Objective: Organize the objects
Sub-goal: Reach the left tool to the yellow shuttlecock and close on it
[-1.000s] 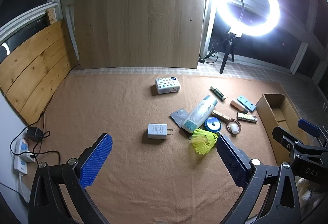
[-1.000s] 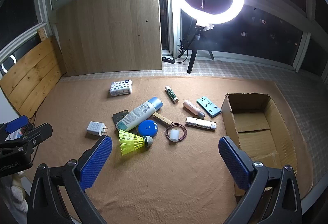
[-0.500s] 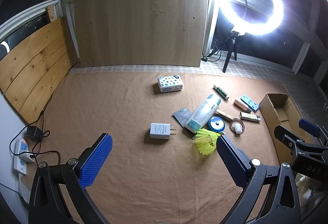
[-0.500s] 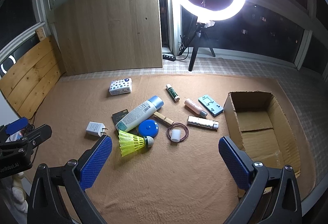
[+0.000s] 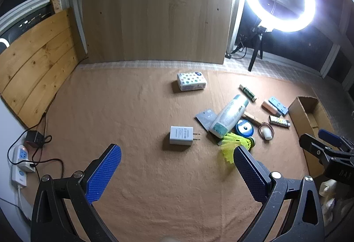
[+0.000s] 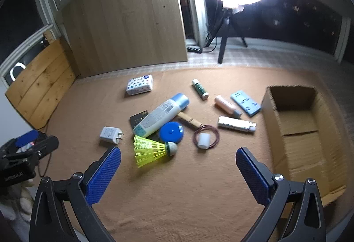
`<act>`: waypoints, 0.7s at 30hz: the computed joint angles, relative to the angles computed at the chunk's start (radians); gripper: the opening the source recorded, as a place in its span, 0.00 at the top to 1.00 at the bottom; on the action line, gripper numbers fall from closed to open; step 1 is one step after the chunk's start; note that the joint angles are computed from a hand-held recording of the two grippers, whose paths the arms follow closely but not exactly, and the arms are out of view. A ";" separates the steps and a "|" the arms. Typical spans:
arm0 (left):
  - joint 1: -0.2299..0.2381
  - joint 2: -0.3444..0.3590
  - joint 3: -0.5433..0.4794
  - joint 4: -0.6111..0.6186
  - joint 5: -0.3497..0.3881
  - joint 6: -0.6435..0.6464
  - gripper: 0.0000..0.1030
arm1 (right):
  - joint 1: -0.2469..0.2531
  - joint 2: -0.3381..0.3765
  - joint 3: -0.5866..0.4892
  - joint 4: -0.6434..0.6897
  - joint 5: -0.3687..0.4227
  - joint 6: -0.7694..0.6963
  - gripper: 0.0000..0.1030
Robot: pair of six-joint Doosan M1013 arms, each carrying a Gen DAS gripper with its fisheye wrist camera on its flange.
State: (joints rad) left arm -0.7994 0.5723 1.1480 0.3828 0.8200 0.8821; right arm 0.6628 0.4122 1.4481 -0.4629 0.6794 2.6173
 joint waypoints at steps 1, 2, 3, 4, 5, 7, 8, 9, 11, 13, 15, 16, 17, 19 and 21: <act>0.002 0.006 -0.006 -0.019 0.005 0.019 0.01 | -0.004 0.003 0.002 0.011 -0.003 0.004 0.00; 0.002 0.013 -0.011 -0.034 0.009 0.033 0.00 | -0.009 0.007 0.002 0.019 0.000 0.009 0.00; 0.002 0.016 -0.013 -0.045 0.009 0.043 0.01 | -0.013 0.010 0.004 0.031 -0.003 0.006 0.01; 0.002 0.021 -0.017 -0.054 0.010 0.052 0.01 | -0.020 0.014 0.002 0.058 -0.005 -0.015 0.02; 0.001 0.030 -0.025 -0.072 0.014 0.070 0.01 | -0.024 0.019 0.000 0.079 -0.003 -0.034 0.05; 0.000 0.041 -0.035 -0.101 0.018 0.101 0.01 | -0.034 0.029 -0.008 0.131 0.003 -0.093 0.15; -0.002 0.049 -0.041 -0.121 0.015 0.123 0.01 | -0.041 0.037 -0.016 0.164 0.012 -0.132 0.23; -0.003 0.054 -0.044 -0.129 0.016 0.134 0.01 | -0.047 0.044 -0.023 0.195 0.018 -0.164 0.26; -0.007 0.068 -0.057 -0.154 0.015 0.164 0.02 | -0.058 0.054 -0.030 0.252 0.018 -0.214 0.30; -0.011 0.084 -0.073 -0.181 0.014 0.190 0.05 | -0.069 0.065 -0.037 0.308 0.016 -0.265 0.30; -0.013 0.101 -0.090 -0.210 0.016 0.219 0.08 | -0.081 0.078 -0.047 0.381 0.015 -0.330 0.34; -0.014 0.108 -0.099 -0.222 0.020 0.230 0.09 | -0.087 0.083 -0.051 0.422 0.013 -0.365 0.39; -0.015 0.120 -0.112 -0.242 0.027 0.249 0.14 | -0.093 0.090 -0.056 0.466 0.012 -0.406 0.43; -0.015 0.136 -0.128 -0.270 0.036 0.273 0.20 | -0.102 0.103 -0.067 0.522 0.015 -0.461 0.46; -0.015 0.151 -0.144 -0.298 0.047 0.292 0.26 | -0.111 0.117 -0.078 0.582 0.024 -0.506 0.50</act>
State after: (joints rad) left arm -0.8142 0.7236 1.0035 0.0851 0.8668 1.1745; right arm 0.5518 0.5288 1.3698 0.1188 0.7031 2.1111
